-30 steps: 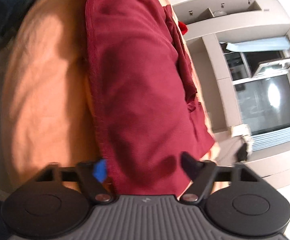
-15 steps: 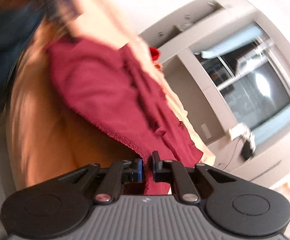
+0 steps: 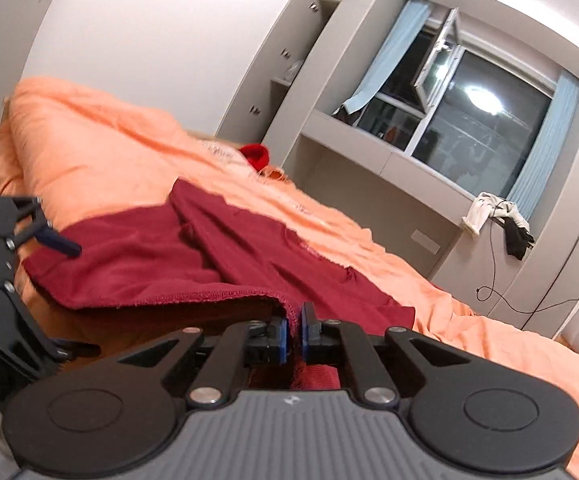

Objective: Fold small clothes
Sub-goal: 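Lift the hem with both grippers and fold it toward the collar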

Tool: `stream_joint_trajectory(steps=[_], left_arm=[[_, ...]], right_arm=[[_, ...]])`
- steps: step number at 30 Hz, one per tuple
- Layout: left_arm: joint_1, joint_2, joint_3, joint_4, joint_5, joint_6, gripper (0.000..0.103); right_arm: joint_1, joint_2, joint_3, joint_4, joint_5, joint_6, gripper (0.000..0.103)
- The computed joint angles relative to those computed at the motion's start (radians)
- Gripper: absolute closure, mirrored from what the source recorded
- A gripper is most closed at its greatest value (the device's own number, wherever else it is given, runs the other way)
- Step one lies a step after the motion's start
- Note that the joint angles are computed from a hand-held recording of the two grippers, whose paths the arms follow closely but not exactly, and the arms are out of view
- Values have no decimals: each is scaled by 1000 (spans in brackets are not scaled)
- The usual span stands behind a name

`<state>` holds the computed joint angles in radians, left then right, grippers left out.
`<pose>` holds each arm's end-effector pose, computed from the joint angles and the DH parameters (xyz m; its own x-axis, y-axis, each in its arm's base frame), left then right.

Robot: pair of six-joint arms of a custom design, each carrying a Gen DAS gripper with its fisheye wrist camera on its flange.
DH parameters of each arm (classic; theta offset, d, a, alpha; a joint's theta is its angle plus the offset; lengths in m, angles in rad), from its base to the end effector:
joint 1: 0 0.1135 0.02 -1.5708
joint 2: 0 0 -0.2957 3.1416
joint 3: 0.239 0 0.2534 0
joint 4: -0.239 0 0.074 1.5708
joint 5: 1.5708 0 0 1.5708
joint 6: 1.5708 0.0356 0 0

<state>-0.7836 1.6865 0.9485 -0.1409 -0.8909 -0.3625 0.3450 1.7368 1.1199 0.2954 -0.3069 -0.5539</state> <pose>0.2591 -0.2191 0.2117 -0.5428 0.2261 -0.8089 -0.1071 0.9366 0.3337 0.3792 0.1477 0.2775 0.0586 -0.5118 -0.8571 -0.6600 0.6243 -0.4179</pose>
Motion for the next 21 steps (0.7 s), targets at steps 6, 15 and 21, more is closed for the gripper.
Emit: stream_joint_trajectory(steps=[6, 15, 21], left_arm=[[14, -64, -35, -47, -91, -101, 42], [-23, -218, -127, -95, -126, -166, 76], [22, -272, -126, -155, -40, -235, 96]], right_arm=[[-27, -9, -32, 82, -11, 75, 97], [-65, -10, -93, 125, 2, 114, 97], [-64, 10, -136, 123, 14, 110, 96]])
